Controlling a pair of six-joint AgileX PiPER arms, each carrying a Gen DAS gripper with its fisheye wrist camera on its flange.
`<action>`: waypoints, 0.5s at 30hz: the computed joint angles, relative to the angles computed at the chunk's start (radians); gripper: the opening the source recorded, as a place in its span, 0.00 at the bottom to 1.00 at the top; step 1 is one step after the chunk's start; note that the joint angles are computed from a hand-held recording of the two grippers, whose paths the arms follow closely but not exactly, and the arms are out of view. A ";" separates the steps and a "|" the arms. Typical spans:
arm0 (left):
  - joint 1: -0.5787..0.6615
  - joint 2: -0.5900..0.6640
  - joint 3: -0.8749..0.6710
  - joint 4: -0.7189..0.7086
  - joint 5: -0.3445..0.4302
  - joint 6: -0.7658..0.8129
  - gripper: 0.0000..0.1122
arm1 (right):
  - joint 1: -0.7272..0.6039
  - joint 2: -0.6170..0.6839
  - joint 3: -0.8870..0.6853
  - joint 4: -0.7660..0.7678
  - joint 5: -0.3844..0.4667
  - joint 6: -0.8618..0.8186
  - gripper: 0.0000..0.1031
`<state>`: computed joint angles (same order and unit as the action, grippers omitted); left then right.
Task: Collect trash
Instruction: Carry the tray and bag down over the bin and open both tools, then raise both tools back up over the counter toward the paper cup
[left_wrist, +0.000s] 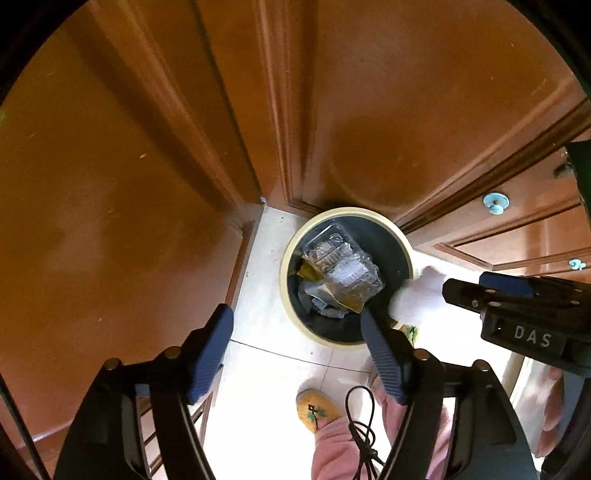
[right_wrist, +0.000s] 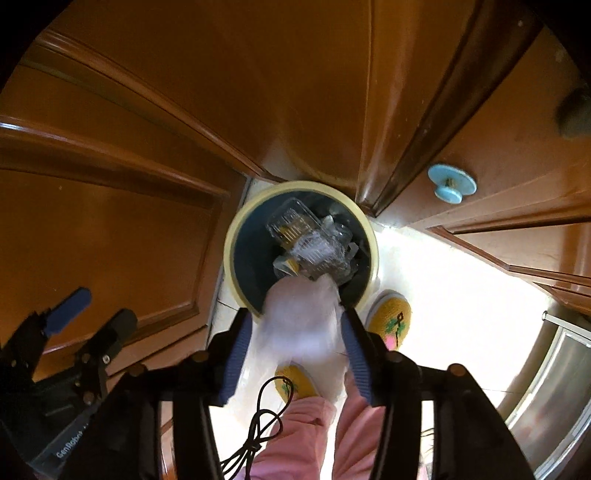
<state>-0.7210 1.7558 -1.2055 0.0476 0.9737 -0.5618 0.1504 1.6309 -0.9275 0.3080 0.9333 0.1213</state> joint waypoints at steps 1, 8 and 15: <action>0.000 -0.008 0.002 0.002 0.006 -0.006 0.65 | 0.003 -0.006 0.001 0.004 0.001 0.000 0.53; -0.003 -0.073 -0.013 0.007 0.083 -0.023 0.65 | 0.006 -0.090 -0.010 -0.009 0.086 0.030 0.54; -0.002 -0.144 -0.135 -0.008 0.243 -0.026 0.65 | 0.031 -0.196 -0.103 -0.035 0.242 0.085 0.54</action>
